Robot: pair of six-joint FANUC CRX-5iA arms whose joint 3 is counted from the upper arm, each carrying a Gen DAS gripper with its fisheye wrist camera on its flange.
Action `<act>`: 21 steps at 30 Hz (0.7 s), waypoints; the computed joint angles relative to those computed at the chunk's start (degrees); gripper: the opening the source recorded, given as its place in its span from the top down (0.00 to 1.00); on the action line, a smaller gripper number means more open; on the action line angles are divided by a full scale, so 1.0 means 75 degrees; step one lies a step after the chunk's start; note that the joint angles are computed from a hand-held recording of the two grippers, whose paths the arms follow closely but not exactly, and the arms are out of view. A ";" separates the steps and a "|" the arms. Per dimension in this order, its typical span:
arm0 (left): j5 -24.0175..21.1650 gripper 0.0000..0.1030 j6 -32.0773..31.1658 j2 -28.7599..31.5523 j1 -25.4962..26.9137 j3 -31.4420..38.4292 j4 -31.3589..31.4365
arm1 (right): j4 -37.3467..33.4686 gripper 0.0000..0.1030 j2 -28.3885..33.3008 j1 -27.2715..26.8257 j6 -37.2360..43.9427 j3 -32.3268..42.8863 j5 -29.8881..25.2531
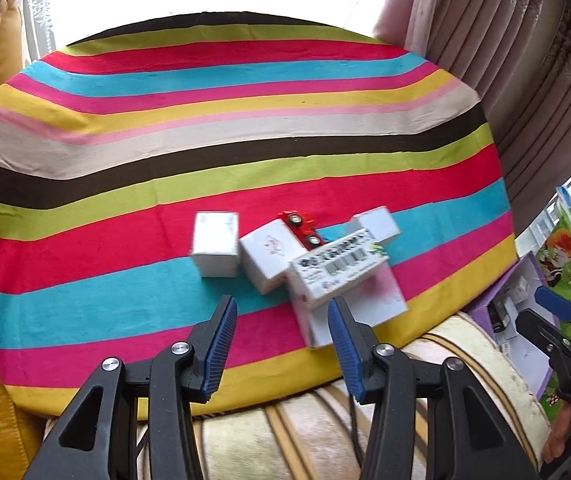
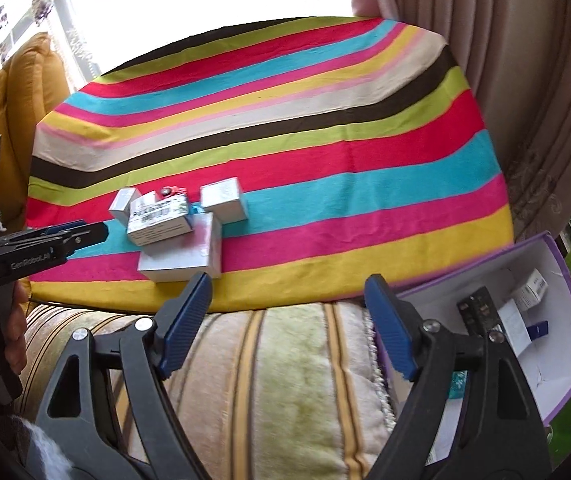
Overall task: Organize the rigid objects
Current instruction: 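Grasp the white cube with the left gripper while the right gripper grasps the green-dragon barcode box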
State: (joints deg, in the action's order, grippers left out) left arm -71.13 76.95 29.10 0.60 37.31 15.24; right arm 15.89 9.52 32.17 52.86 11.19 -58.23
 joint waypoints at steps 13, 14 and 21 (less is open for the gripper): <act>-0.0250 0.57 0.0328 0.0896 0.0181 0.0949 -0.0277 | -0.0705 0.17 0.1248 0.0230 0.1272 0.1612 -0.0515; -0.0258 0.57 0.0328 0.0960 0.0177 0.1023 -0.0298 | -0.0724 0.17 0.1366 0.0246 0.1369 0.1753 -0.0569; -0.0584 0.58 0.0428 0.1557 0.0119 0.1876 -0.0517 | -0.0944 0.17 0.2019 0.0288 0.1803 0.2563 -0.0878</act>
State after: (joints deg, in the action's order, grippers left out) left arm -75.51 80.16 40.78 1.49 51.38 11.37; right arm 8.82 24.66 34.33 66.38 30.41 -64.81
